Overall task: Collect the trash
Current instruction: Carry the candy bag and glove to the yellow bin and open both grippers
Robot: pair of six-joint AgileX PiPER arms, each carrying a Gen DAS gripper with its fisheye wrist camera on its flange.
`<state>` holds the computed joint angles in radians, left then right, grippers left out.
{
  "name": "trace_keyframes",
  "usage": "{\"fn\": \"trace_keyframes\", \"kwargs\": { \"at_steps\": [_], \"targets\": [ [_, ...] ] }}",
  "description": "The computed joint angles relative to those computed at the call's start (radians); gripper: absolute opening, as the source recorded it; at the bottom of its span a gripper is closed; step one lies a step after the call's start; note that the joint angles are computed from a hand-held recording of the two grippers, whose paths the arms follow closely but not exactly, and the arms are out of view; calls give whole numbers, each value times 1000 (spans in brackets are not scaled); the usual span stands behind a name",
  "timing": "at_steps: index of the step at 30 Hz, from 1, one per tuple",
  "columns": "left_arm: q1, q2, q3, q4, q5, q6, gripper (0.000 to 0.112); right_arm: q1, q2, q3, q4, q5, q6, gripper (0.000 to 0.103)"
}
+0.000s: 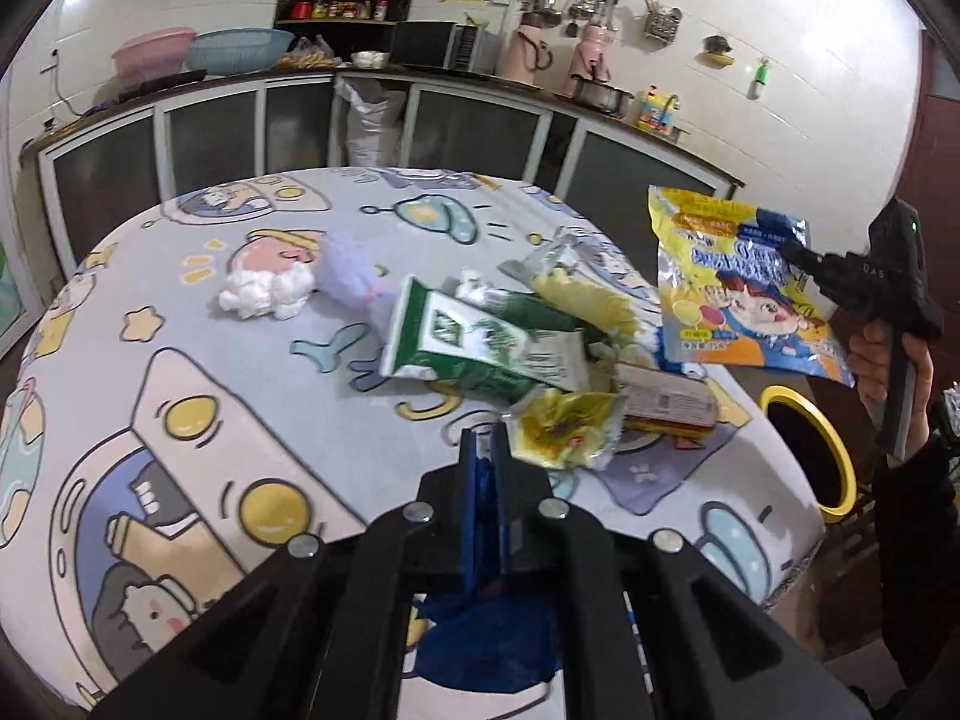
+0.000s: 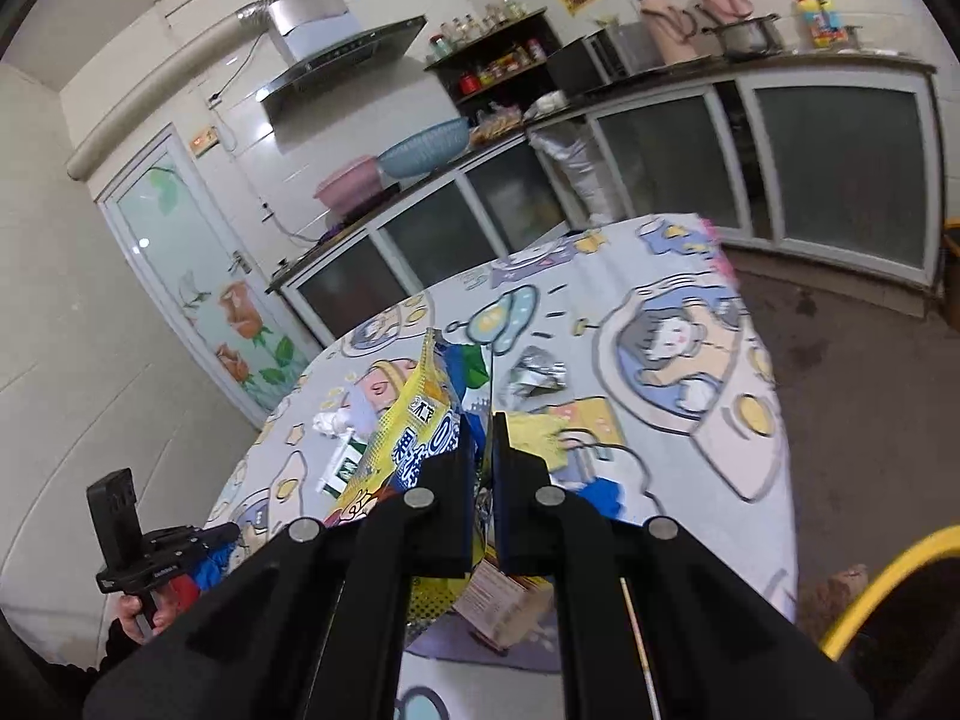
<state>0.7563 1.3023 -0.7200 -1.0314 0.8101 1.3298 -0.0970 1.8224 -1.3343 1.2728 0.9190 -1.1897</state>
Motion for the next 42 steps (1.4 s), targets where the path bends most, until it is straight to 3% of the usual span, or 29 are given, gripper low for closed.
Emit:
{"fn": "trace_keyframes", "kwargs": {
  "at_steps": [5,12,16,24,31,36,42],
  "targets": [
    [-153,-40,5,7,-42,-71,4,-135,-76,127,18,21,-70,5],
    [-520,-11,-56,74,-206,-269,4,-408,-150,247,33,69,-184,5],
    [-754,69,-147,138,-296,-402,5,-557,-188,293,29,10,-256,5],
    [-1122,338,-435,290,-366,-617,5,-777,-177,359,65,-90,-437,6],
    [-1316,598,-720,455,-351,-815,5,-764,-79,341,114,-263,-522,6],
    [-1369,748,-892,494,-305,-898,5,-717,-48,380,237,-386,-690,6],
    [-1396,902,-1083,532,-239,-1001,5,-657,-3,380,287,-456,-750,6]
  ]
}}
